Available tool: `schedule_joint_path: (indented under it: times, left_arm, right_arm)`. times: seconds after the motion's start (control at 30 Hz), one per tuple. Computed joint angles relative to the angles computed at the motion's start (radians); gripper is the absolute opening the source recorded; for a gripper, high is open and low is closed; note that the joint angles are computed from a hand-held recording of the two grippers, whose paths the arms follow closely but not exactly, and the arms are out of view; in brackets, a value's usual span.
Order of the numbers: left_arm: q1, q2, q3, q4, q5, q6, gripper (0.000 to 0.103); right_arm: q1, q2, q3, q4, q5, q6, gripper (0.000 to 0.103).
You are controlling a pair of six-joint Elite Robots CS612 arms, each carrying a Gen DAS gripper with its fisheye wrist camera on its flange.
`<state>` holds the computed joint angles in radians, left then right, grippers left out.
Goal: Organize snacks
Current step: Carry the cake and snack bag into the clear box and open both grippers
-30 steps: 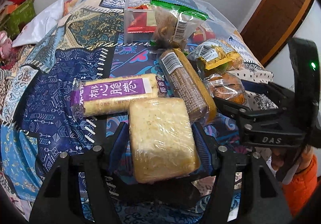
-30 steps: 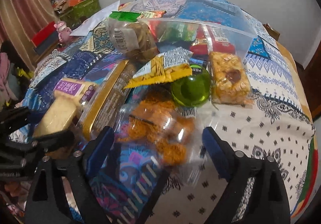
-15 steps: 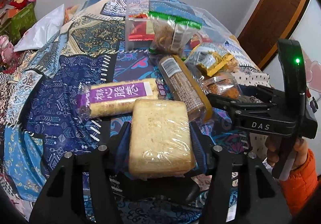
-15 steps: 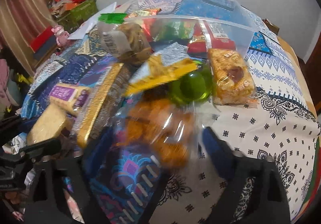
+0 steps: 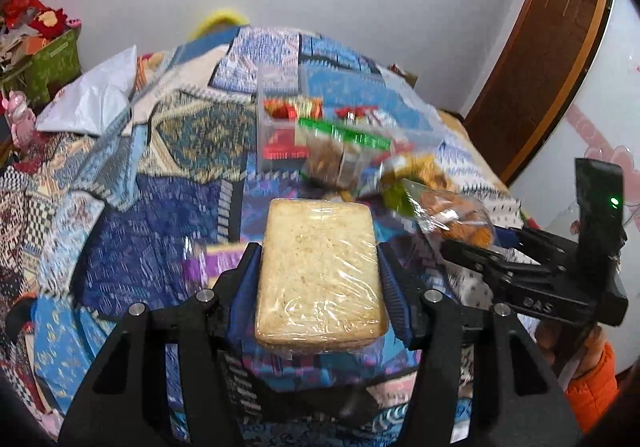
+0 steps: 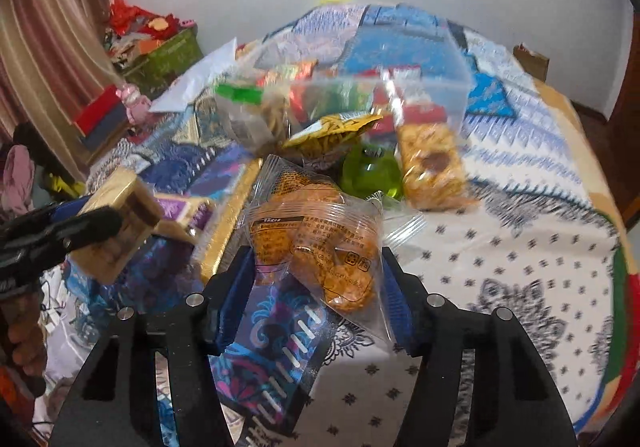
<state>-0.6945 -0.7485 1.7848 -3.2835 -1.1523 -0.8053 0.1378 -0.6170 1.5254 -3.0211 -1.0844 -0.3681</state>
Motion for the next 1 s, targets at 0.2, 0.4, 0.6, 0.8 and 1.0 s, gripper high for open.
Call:
schedule_joint_path:
  times: [0.2,0.4,0.6,0.8,1.0]
  left_arm:
    - [0.014,-0.003,-0.023,-0.035,0.042,0.035,0.056]
    - [0.037,0.000,-0.069,-0.047,0.071,0.082,0.056]
    - [0.073,0.025,-0.145,-0.023,0.061,0.126,0.056]
    - [0.105,0.065,-0.233,0.038,0.022,0.151,0.056]
    - [0.137,0.118,-0.331,0.084,-0.064,0.170,0.056]
  right_arm:
    - [-0.010,-0.017,0.008,-0.084,0.035,0.031,0.057]
    - [-0.011,-0.013,-0.027,-0.135,0.059,0.071,0.057]
    - [-0.009,0.011,-0.093,-0.161,0.056,0.119,0.057]
    - [-0.007,0.049,-0.181,-0.149,0.049,0.151,0.057]
    - [0.000,0.094,-0.268,-0.088,0.030,0.167,0.058]
